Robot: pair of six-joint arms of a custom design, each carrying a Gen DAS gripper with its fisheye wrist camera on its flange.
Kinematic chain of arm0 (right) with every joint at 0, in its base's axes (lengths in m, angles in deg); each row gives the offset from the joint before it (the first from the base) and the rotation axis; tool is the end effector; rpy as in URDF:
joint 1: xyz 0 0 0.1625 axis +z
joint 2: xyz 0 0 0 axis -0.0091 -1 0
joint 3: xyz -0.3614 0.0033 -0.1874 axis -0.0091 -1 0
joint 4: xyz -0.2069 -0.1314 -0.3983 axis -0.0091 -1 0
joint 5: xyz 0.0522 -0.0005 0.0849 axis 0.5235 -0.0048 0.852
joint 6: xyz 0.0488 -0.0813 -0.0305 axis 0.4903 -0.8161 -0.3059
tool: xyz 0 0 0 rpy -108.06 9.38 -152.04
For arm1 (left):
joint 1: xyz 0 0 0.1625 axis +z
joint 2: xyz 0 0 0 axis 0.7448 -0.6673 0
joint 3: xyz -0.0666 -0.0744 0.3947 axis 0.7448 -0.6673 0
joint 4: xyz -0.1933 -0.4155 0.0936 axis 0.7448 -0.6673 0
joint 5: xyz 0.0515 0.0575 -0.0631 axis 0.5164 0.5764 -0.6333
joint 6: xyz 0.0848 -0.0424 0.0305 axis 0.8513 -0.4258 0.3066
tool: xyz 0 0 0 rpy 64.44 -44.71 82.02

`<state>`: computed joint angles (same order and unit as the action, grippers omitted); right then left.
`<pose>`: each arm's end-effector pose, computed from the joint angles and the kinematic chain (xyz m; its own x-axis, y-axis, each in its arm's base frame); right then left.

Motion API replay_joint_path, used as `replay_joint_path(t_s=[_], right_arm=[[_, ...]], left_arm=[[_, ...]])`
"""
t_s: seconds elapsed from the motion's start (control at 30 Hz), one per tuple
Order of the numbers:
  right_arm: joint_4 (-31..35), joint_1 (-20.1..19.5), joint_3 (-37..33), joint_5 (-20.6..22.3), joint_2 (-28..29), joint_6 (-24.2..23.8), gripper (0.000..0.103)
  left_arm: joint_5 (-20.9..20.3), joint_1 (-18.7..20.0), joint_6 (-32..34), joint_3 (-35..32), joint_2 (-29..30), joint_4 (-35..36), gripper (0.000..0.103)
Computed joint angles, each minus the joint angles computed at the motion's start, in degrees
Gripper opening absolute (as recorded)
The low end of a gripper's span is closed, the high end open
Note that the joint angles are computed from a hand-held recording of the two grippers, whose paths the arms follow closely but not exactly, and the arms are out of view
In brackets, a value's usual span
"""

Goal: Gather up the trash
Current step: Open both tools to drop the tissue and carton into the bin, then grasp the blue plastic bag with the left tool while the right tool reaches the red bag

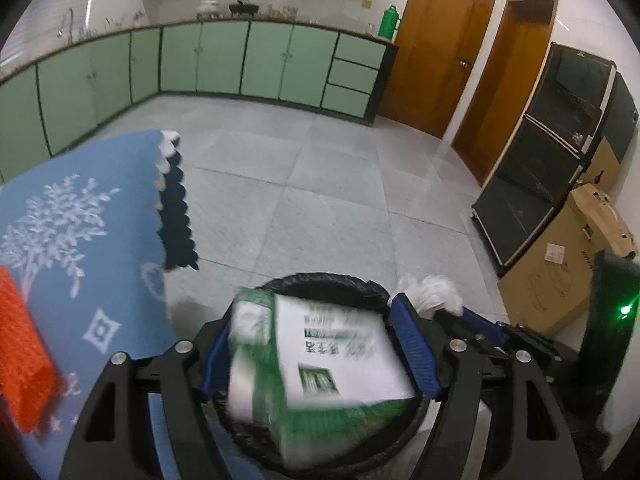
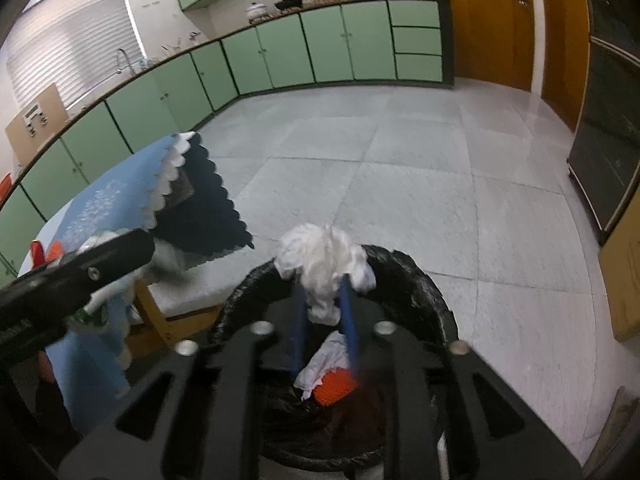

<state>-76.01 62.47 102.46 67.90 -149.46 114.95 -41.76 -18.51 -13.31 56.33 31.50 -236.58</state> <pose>-0.0255 -0.2813 0.2548 -0.7614 0.3840 0.5224 -0.1865 0.6419 -0.7437 -0.3592 -0.4059 -0.0633 -0.6923 0.6189 -0.3709 0.7149 0.6581 -0.2362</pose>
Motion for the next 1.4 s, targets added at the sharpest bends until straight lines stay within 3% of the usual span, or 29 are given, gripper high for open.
replay_joint_path(t_s=[0.03, 0.1, 0.17, 0.33, 0.43, 0.57, 0.83, 1.07, 1.4], right_arm=[[-0.43, -0.19, 0.22, 0.35, -0.15, 0.02, 0.039], [-1.25, -0.09, 0.42, 1.27, -0.13, 0.24, 0.046], [-1.35, -0.20, 0.57, 1.89, -0.37, 0.85, 0.060], [-1.90, 0.31, 0.90, 3.93, -1.43, 1.95, 0.090], [-1.44, 2.32, 1.32, 5.18, -2.74, 2.39, 0.090], [-1.72, 8.01, 1.58, 8.48, -3.30, 2.81, 0.092], [-3.04, 24.67, 0.71, 16.29, 0.97, 4.99, 0.093], [-6.67, 36.74, -0.42, 21.80, 10.50, 8.28, 0.094], [-12.83, 45.79, -2.05, 22.39, 22.79, 8.21, 0.094]], left_arm=[[-0.62, 0.23, -0.01, -0.26, 0.14, 0.17, 0.074], [-1.42, 0.49, -0.16, -0.40, 0.14, 0.08, 0.078], [-2.35, 0.67, -0.36, 0.00, -0.18, -0.42, 0.078], [-1.63, 0.47, -0.54, 1.60, -2.33, -1.47, 0.078], [0.23, -0.07, -0.17, 3.32, -4.90, -2.16, 0.080], [4.86, -1.81, 0.05, 7.63, -9.97, -4.29, 0.085], [15.83, -5.88, -2.98, 18.36, -25.60, 0.16, 0.087], [25.27, -8.39, -10.61, 26.94, -42.50, 13.79, 0.087], [34.11, -8.62, -25.18, 34.11, -68.30, 41.23, 0.087]])
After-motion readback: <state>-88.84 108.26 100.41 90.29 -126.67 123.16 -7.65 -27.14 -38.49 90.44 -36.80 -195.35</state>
